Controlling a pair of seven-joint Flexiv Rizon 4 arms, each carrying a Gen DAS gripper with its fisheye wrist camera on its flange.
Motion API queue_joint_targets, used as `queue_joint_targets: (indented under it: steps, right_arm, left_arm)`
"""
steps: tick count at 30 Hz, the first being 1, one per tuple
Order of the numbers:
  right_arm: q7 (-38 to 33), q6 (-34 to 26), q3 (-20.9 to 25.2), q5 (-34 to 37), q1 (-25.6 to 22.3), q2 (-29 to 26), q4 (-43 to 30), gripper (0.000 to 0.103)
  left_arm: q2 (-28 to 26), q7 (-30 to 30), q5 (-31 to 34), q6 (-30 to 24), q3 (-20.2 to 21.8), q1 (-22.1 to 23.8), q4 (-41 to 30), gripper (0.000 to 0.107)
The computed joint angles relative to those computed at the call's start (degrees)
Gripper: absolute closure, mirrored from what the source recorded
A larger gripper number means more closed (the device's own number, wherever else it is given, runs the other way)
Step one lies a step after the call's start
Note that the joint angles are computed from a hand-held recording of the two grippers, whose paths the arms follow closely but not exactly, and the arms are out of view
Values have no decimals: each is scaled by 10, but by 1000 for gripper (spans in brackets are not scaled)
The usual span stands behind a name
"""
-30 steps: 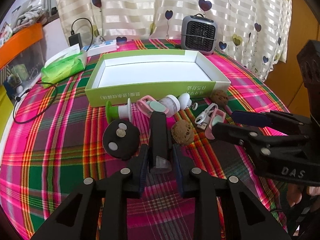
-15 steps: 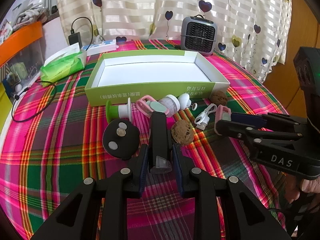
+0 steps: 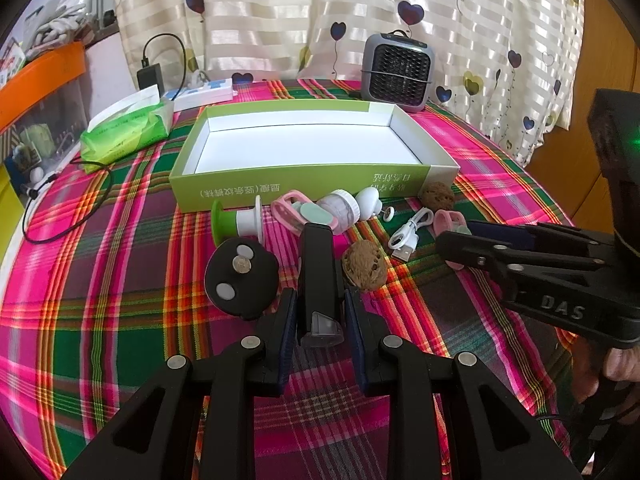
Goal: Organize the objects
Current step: 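Lower the right gripper onto the pink clip and close on it, then grasp the black flashlight with the left gripper while the right gripper lifts the pink clip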
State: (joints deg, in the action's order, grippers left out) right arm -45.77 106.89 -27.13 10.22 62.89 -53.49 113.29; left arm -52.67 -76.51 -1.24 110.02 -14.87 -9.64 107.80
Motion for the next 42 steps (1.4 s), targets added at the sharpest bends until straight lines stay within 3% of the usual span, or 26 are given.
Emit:
queue_joint_targets:
  steps: [4, 6, 42]
  right_arm:
    - [0, -4, -9, -1, 5, -7, -3, 67]
    - [-3, -5, -13, -3, 8, -8, -1, 85]
    - [-105, 58, -29, 89, 75, 10, 30, 85]
  left_arm:
    - [0, 0, 1, 0, -1, 1, 0, 85]
    - [-1, -1, 2, 0, -3, 3, 0, 85]
    - [16, -53, 62, 79, -23, 30, 40, 85]
